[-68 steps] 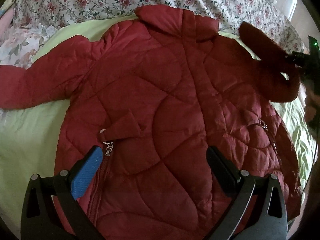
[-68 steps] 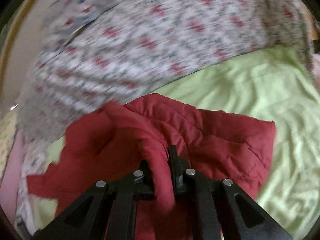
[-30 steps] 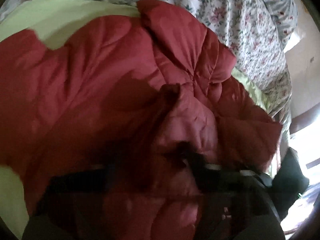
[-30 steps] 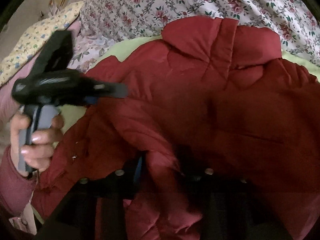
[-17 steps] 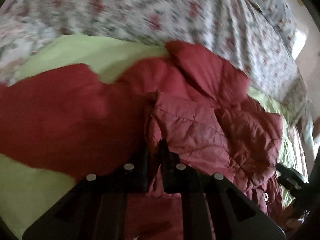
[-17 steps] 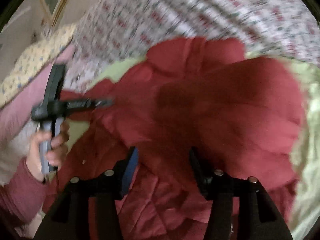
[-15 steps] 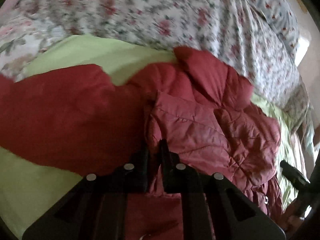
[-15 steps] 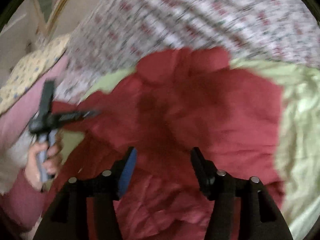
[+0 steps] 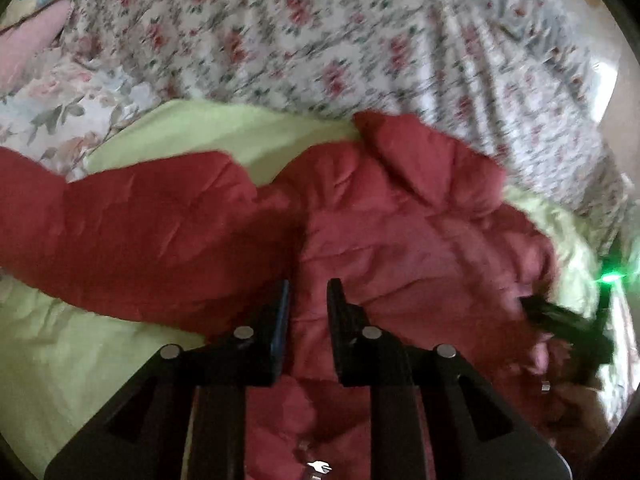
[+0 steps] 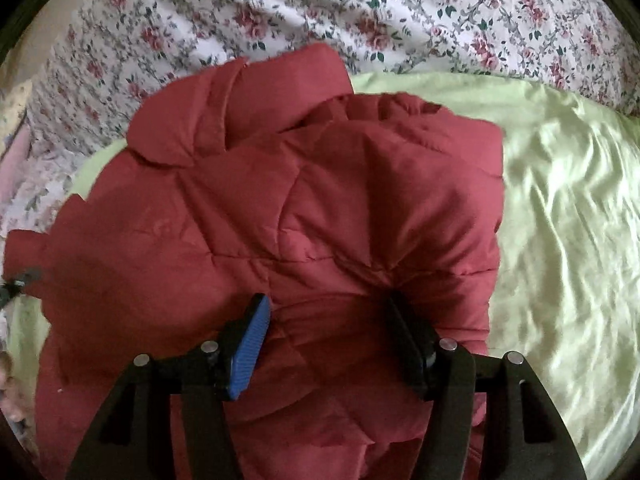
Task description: Fold large clothes
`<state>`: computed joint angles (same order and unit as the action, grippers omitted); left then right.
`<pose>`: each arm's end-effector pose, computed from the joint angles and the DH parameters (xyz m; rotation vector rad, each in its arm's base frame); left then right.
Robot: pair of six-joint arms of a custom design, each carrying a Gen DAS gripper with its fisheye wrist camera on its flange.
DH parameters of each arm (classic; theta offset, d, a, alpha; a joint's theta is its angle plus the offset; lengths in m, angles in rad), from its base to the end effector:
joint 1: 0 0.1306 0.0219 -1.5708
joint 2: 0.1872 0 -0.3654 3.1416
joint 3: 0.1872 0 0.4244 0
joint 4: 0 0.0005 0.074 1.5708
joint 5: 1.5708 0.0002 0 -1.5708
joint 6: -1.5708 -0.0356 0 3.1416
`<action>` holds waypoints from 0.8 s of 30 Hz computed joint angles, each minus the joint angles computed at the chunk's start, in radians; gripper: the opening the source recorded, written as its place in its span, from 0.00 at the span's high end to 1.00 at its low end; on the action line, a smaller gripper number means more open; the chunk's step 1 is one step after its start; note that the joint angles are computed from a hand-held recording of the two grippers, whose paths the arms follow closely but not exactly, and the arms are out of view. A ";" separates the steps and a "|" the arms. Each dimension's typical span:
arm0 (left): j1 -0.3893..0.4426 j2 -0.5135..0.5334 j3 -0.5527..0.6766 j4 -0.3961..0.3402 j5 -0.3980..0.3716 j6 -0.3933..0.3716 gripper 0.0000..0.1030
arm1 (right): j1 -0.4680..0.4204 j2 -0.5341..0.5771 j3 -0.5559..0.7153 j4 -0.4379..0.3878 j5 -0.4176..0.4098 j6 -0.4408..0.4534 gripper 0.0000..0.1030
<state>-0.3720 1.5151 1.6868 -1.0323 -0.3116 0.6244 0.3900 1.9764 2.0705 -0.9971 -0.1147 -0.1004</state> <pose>0.5238 -0.1932 0.4834 -0.4362 2.3388 -0.0931 0.6610 0.2756 0.3875 -0.4097 2.4651 0.3495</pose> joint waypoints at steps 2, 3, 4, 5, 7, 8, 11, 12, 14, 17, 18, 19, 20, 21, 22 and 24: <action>-0.005 0.024 0.030 0.008 0.060 -0.022 0.85 | 0.008 0.010 0.014 -0.009 0.021 0.005 0.37; -0.010 0.045 0.051 -0.002 0.064 -0.027 0.85 | 0.011 0.013 0.016 -0.012 0.029 0.011 0.36; -0.017 0.078 0.082 -0.018 0.058 -0.038 0.85 | 0.013 0.013 0.015 -0.012 0.037 0.016 0.36; -0.021 0.106 0.105 -0.034 0.055 -0.049 0.85 | 0.013 0.013 0.017 -0.011 0.039 0.016 0.36; -0.024 0.162 0.145 -0.080 0.032 -0.052 0.85 | 0.012 0.024 0.035 -0.015 0.034 0.012 0.36; -0.023 0.190 0.158 -0.109 0.026 -0.047 0.85 | 0.010 0.022 0.035 -0.015 0.031 0.009 0.36; -0.002 0.195 0.118 -0.094 0.059 -0.030 0.85 | 0.009 -0.008 0.018 -0.007 0.021 -0.007 0.37; 0.002 0.184 0.097 -0.074 0.069 -0.028 0.85 | 0.010 -0.023 0.003 0.008 0.016 -0.008 0.37; 0.004 0.174 0.087 -0.067 0.075 -0.027 0.85 | 0.016 -0.072 -0.050 0.055 0.006 -0.004 0.37; -0.001 0.179 0.094 -0.078 0.058 -0.031 0.85 | 0.032 -0.077 -0.051 0.044 0.014 0.026 0.37; -0.001 0.173 0.082 -0.073 0.056 -0.033 0.85 | 0.034 -0.061 -0.031 0.020 0.016 0.031 0.37; 0.000 0.170 0.077 -0.069 0.057 -0.035 0.85 | 0.036 -0.040 -0.012 -0.004 0.034 0.034 0.37; 0.001 0.166 0.071 -0.063 0.060 -0.035 0.85 | 0.038 -0.017 0.009 -0.028 0.056 0.039 0.37; 0.002 0.163 0.066 -0.058 0.065 -0.035 0.85 | 0.037 -0.005 0.017 -0.041 0.063 0.041 0.37; 0.004 0.165 0.063 -0.047 0.068 -0.031 0.85 | 0.034 0.009 0.023 -0.044 0.059 0.042 0.36; 0.008 0.159 0.060 -0.044 0.086 -0.021 0.85 | 0.035 0.015 0.027 -0.040 0.067 0.043 0.36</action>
<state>-0.3644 1.6736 1.7466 -1.0766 -0.2256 0.6037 0.4248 1.9914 2.0973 -1.0376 -0.0477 -0.0571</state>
